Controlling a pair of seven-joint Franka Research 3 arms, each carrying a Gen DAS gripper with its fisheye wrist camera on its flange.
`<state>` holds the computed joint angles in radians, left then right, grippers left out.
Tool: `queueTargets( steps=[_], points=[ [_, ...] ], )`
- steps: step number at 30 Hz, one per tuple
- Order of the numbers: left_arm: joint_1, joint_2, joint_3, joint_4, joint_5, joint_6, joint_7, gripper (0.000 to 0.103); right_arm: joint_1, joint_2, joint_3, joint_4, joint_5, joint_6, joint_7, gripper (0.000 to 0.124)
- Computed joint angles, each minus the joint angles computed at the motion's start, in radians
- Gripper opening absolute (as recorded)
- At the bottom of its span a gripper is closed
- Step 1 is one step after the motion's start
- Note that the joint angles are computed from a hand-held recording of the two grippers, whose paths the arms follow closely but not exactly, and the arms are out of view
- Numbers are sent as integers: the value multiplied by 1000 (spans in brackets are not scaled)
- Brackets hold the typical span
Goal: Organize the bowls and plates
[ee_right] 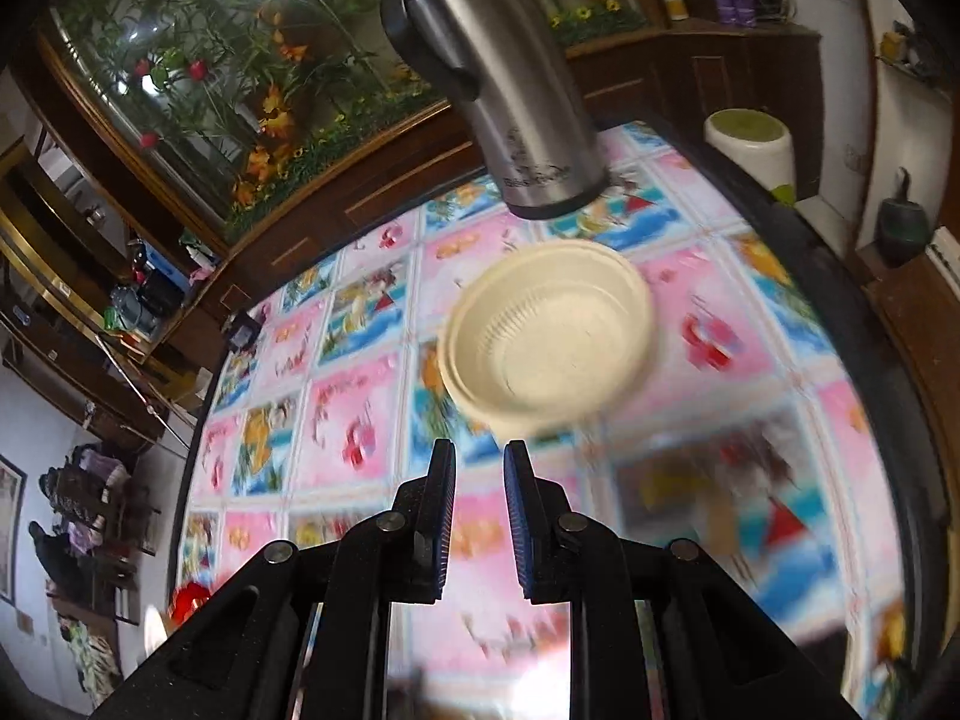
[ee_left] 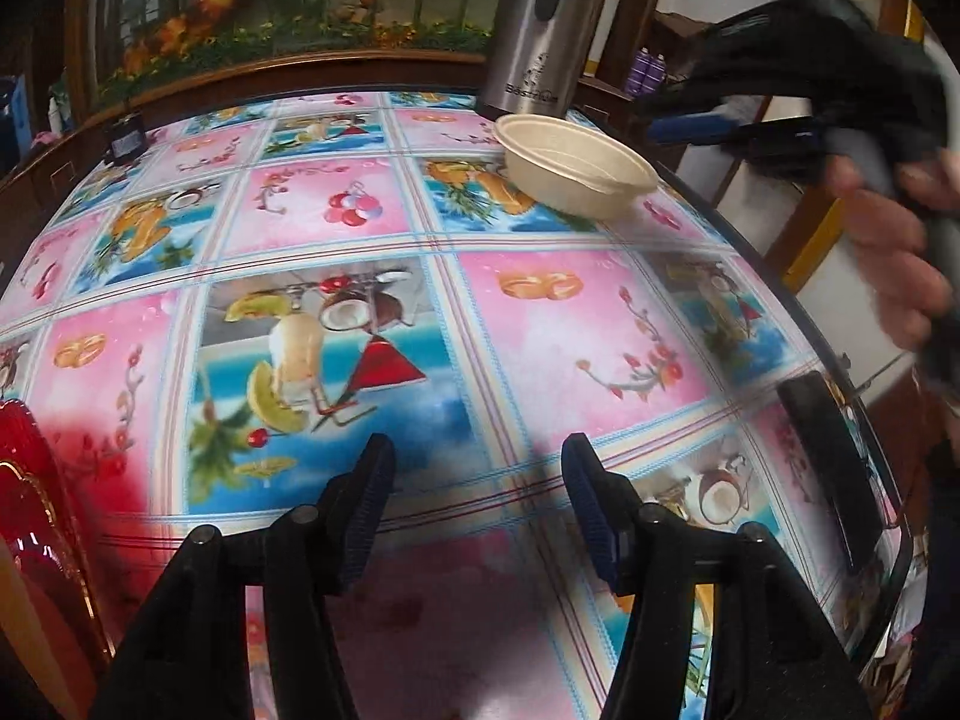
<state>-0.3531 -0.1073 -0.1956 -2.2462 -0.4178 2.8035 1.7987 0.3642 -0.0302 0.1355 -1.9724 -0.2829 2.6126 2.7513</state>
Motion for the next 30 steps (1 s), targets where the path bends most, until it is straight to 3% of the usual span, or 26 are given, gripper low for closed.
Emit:
queueTargets(
  steps=[2, 8, 15, 19, 24, 27, 29, 30],
  points=[
    [3, -6, 1, -5, 2, 3, -10, 57, -2, 61, -10, 55, 64, -13, -49, 18],
    [-4, -11, 7, -7, -19, 4, 13, 57, 18, 206, -55, 225, 149, -184, -141, 18],
    [-5, -16, 13, -8, -32, 9, 16, 57, 27, 175, -42, 212, 296, -296, -296, 18],
    [-2, -26, 12, -21, -16, 33, -4, 57, 53, 74, -3, 115, 395, -358, -393, 20],
    [-14, -31, 26, -25, -29, 27, 2, 57, 122, -87, 71, -17, 329, -465, -403, 22],
    [-38, -31, 52, -10, -157, -22, 91, 57, 145, -242, 135, -141, 250, -432, -295, 22],
    [-40, -39, 57, -5, -228, -60, 137, 57, 125, -373, 201, -240, 163, -377, -145, 24],
    [-41, -46, 57, -4, -259, -77, 161, 57, 114, -430, 230, -284, 143, -363, -77, 31]
  ],
)
